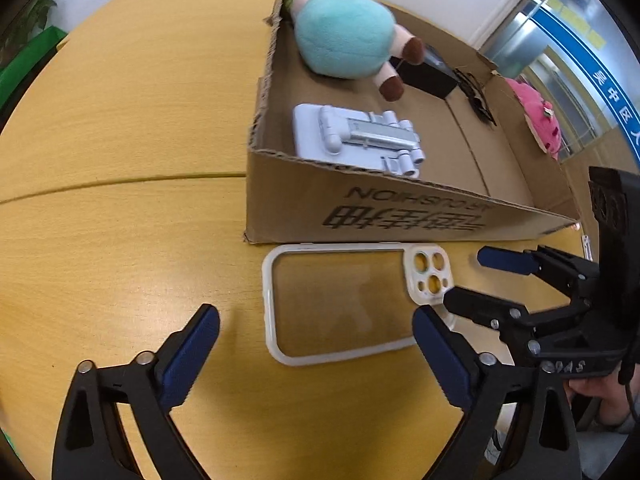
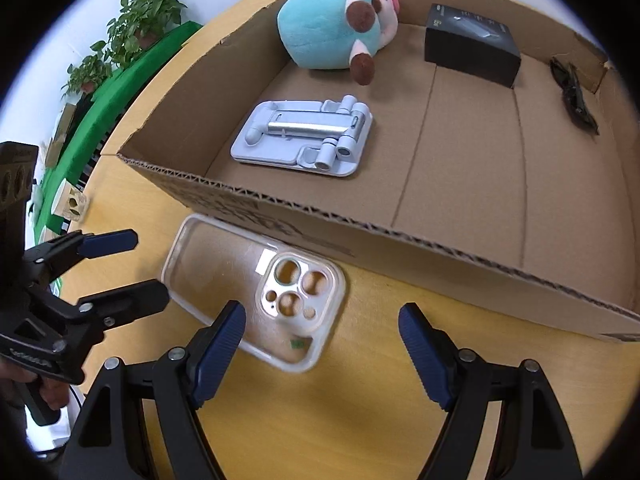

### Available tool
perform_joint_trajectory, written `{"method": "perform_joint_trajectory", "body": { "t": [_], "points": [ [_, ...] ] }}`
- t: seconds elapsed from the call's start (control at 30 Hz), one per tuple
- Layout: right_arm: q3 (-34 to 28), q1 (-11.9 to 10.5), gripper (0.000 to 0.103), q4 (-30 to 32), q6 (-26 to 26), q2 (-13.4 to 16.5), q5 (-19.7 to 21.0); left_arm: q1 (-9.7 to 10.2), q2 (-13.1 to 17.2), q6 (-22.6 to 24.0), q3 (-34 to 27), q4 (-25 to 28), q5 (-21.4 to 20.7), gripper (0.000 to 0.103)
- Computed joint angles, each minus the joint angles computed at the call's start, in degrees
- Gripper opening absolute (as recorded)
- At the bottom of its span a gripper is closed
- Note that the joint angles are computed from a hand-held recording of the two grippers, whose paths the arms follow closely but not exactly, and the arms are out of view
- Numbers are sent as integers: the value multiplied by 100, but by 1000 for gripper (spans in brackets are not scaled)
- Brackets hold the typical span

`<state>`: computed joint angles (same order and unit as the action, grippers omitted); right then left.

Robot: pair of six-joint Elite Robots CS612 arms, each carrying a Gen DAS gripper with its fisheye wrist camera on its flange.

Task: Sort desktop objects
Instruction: 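Withdraw the right tool from the box toward the clear phone case, then lower the right tool onto the clear phone case and close on it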

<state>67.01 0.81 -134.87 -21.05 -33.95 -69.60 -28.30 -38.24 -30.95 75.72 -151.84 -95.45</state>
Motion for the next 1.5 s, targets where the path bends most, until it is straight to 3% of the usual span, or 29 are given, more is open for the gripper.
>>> {"method": "perform_joint_trajectory", "body": {
  "t": [0.1,0.17,0.37,0.5,0.63,0.7,0.77,0.87,0.93,1.03,1.1,1.2,1.3,1.37,1.47,1.5],
  "points": [
    [-68,5,79,294,-170,47,237,89,101,-221,-49,-88,-422,84],
    [-136,-1,81,613,-259,87,431,121,155,-270,-56,-168,-760,83],
    [-42,-74,83,838,-532,26,761,104,150,-278,47,-454,-1056,84],
    [115,-204,83,1044,-582,-79,845,69,156,63,36,-342,-1540,84],
    [393,-349,83,1178,-888,-263,661,-33,134,846,-34,148,-1998,85],
    [485,-379,83,1148,-1168,-327,494,-108,87,1291,-91,532,-1797,85],
    [681,-371,83,741,-1708,-435,129,-168,30,1799,-164,850,-1348,85],
    [937,-335,83,139,-3146,-568,-267,-339,-65,3235,-219,1026,-328,89],
    [1041,-307,83,-76,-4239,-615,-381,-433,-60,4200,-258,1038,99,92],
    [1043,-248,83,-20,-5479,-623,-466,-490,31,5230,-422,1248,280,92],
    [932,-199,83,267,-6089,-587,-421,-471,106,5542,-557,1457,153,93],
    [712,-125,83,496,-6280,-470,-434,-467,188,5995,-716,1785,109,93],
    [390,-50,87,762,-6204,-270,-631,-430,266,6157,-896,2086,-93,97],
    [215,-48,92,1034,-6205,-182,-624,-410,284,6162,-915,2009,-150,98],
    [188,-46,91,1025,-6395,-165,-596,-382,277,6212,-880,1856,-243,97],
    [202,-47,90,996,-6422,-172,-589,-374,263,6196,-854,1792,-279,93]
  ]
}}
